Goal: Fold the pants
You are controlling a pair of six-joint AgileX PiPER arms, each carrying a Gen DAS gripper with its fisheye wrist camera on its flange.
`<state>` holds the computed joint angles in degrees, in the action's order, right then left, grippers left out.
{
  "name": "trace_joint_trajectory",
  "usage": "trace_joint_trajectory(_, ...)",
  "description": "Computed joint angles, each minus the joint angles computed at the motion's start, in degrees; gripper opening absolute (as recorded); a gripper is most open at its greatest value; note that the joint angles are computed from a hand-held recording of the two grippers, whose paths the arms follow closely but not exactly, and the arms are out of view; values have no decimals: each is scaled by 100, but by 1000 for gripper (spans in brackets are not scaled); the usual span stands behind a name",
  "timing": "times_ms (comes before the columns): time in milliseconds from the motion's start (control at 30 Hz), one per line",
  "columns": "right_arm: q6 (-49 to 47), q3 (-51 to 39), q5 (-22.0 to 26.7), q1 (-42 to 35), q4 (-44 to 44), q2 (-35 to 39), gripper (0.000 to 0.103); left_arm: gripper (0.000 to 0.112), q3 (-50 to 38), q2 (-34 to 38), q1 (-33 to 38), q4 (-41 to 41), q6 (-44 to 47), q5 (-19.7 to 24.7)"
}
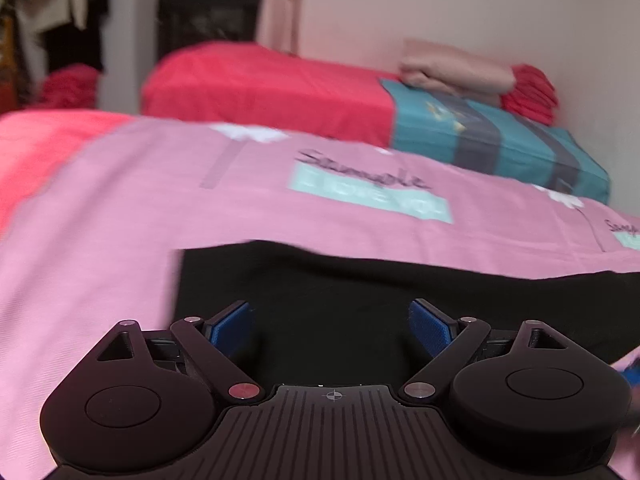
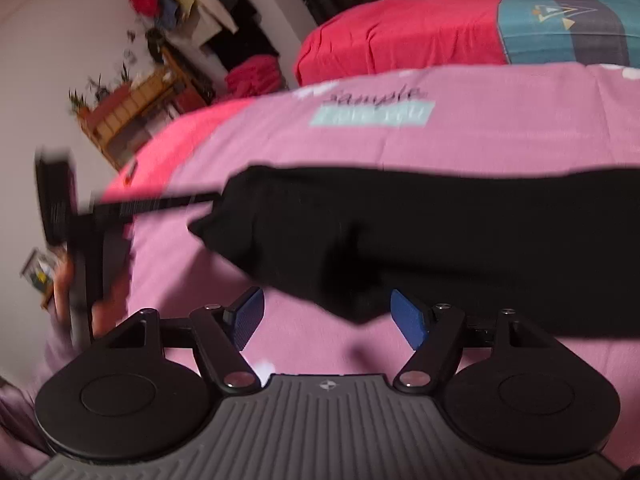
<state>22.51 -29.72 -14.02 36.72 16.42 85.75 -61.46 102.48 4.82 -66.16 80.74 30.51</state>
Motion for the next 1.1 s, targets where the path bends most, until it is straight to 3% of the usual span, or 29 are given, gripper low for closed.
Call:
trace_joint_trajectory(100,-462,-146,-390,214,344,513,75,103,-430,676,-503,370,-487,-268)
trace_joint_trajectory(167,269,-389,-216,-34,-573,689,75,103,-336,941,-550,-344,209,-451)
trace_joint_trajectory(267,1720,-880,-46,-374,-2291,1102,76,103,35,842,-450,-1395,1520,-356)
trace_joint_trajectory(333,2830,-950,-641,-720,-3437,1471,79,103,-45,931,-318,-1436,1466,-125)
trace_joint_trajectory(400,3975,-797,-1787,-1252,-4396,1776,81,103,-192,1024,-194,-1356,1246,138)
trace_joint_trajectory(467,5068,-774,-2788,-1451,-5542,2000,73,103,-302,1087,-118,-1298,1099,313)
trace_joint_trajectory(533,5419,-899,-2957,-1351,-6604,2021,86,103,-300,1073,-151,-1304,1085,280)
trace_joint_trajectory(567,5251,-944,-2698,-1257,-6864,1874,87,103,-262,1050,-186,-1345,1155,208)
trace_joint_trajectory(633,4662,-1112,-1782,-1008,-6696,1747,85,103,-189,1006,-253,-1425,1300,74)
trace_joint_trajectory(667,4595,-1144,-1583,-979,-6270,1753,85,103,-178,994,-260,-1435,1321,54)
trace_joint_trajectory(767,4468,-952,-1971,-1316,-5074,1944,76,103,-217,1019,-212,-1414,1238,148)
trace_joint_trajectory(867,4829,-916,-2483,-1260,-5846,2097,71,103,-250,1052,-130,-1416,1177,286)
trace_joint_trajectory(933,4548,-869,-2076,-873,-6256,1726,76,103,-222,1038,-83,-1481,1210,338)
trace_joint_trajectory(1000,3816,-694,-1676,-592,-5815,1387,76,103,-183,1019,-37,-1571,1299,379)
trace_joint_trajectory(1100,4109,-360,-2478,-1022,-5598,1556,75,103,-223,1046,-1,-1523,1223,439)
